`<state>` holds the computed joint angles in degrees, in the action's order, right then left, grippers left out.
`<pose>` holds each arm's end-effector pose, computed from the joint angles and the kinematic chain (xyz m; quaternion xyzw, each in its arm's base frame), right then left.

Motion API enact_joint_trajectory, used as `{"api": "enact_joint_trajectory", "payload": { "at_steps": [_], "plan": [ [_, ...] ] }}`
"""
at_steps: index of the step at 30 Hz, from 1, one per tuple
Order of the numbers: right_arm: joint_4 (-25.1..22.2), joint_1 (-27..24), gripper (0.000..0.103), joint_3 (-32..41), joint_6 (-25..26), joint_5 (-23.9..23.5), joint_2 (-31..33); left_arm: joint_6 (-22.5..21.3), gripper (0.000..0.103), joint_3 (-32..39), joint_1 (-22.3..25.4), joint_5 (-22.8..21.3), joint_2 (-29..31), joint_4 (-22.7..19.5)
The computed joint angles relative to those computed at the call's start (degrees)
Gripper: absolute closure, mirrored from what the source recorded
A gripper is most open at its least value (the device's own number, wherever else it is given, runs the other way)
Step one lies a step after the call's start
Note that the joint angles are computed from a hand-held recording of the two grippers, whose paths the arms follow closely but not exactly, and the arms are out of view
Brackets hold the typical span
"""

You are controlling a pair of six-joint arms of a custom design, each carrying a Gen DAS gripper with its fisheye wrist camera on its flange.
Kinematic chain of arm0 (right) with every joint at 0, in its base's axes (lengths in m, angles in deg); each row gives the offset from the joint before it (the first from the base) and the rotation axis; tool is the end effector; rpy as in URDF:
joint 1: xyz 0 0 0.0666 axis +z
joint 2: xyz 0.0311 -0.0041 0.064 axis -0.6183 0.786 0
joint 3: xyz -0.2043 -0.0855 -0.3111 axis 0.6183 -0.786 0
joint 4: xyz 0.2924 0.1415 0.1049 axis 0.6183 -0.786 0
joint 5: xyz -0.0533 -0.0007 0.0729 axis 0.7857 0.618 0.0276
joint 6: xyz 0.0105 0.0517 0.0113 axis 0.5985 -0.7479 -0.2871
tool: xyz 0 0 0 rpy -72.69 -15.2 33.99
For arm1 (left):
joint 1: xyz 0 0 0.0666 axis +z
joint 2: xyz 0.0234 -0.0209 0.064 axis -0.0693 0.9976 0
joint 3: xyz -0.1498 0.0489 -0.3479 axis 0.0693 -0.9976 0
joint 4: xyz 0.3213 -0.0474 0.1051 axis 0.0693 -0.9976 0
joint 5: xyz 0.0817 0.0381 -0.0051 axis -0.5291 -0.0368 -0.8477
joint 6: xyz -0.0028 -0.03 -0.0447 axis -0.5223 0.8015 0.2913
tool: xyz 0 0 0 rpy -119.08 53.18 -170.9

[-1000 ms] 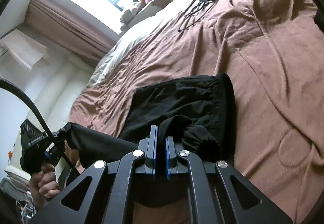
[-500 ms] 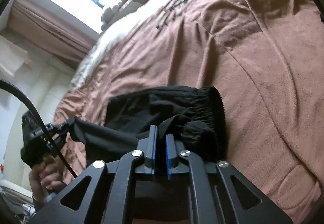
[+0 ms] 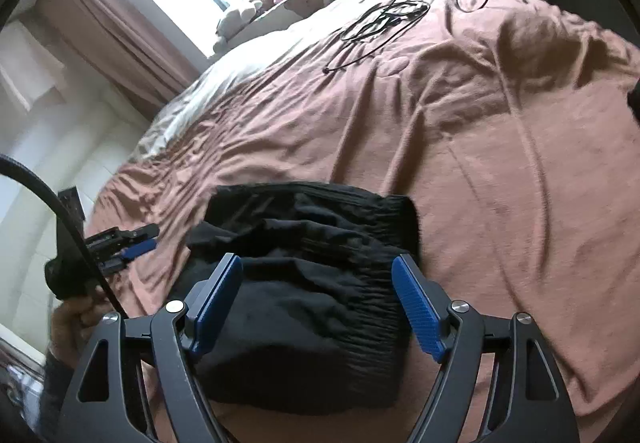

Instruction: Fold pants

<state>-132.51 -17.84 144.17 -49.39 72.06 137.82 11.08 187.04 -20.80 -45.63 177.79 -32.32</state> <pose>0.3422 0.1273 0.5814 0.1090 0.8785 0.2251 0.4070 0.4888 -0.1555 0.5491 0.0302 0.9495 -0.1740 0.2593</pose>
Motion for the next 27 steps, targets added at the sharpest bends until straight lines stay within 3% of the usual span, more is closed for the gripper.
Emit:
{"api": "enact_joint_trajectory", "payload": {
  "at_steps": [7,9,18,20,21,22,24,27],
  "plan": [
    [-6.6,0.1,0.029,2.9,3.8,2.1,1.2,-6.3,0.053,2.4,-1.1,-2.8,2.5,-4.3],
    [-7.9,0.2,0.029,3.6,4.9,2.8,1.7,-4.7,0.053,3.0,-0.6,0.6,3.3,-5.1],
    [-7.7,-0.5,0.029,4.8,7.8,2.8,3.4,3.6,0.054,4.4,-0.8,6.0,6.2,-4.9],
    [-7.8,-0.9,0.029,5.3,9.0,2.9,4.1,5.6,0.071,3.3,-0.7,7.5,5.6,-2.5],
    [-7.8,-1.2,0.029,5.6,9.5,2.9,4.5,6.2,0.093,3.5,-0.7,7.5,5.5,-2.1],
    [-7.8,-1.3,0.036,5.8,9.7,3.0,4.8,6.8,0.095,4.6,-0.8,7.2,6.0,-2.7],
    [-8.4,-1.9,0.067,6.7,10.8,1.3,5.9,8.6,0.098,5.3,-0.6,8.4,6.1,-1.6],
    [-10.4,-2.2,0.080,8.8,12.3,0.7,7.5,10.2,0.099,9.0,-0.5,7.8,7.8,-2.1]
  ]
}}
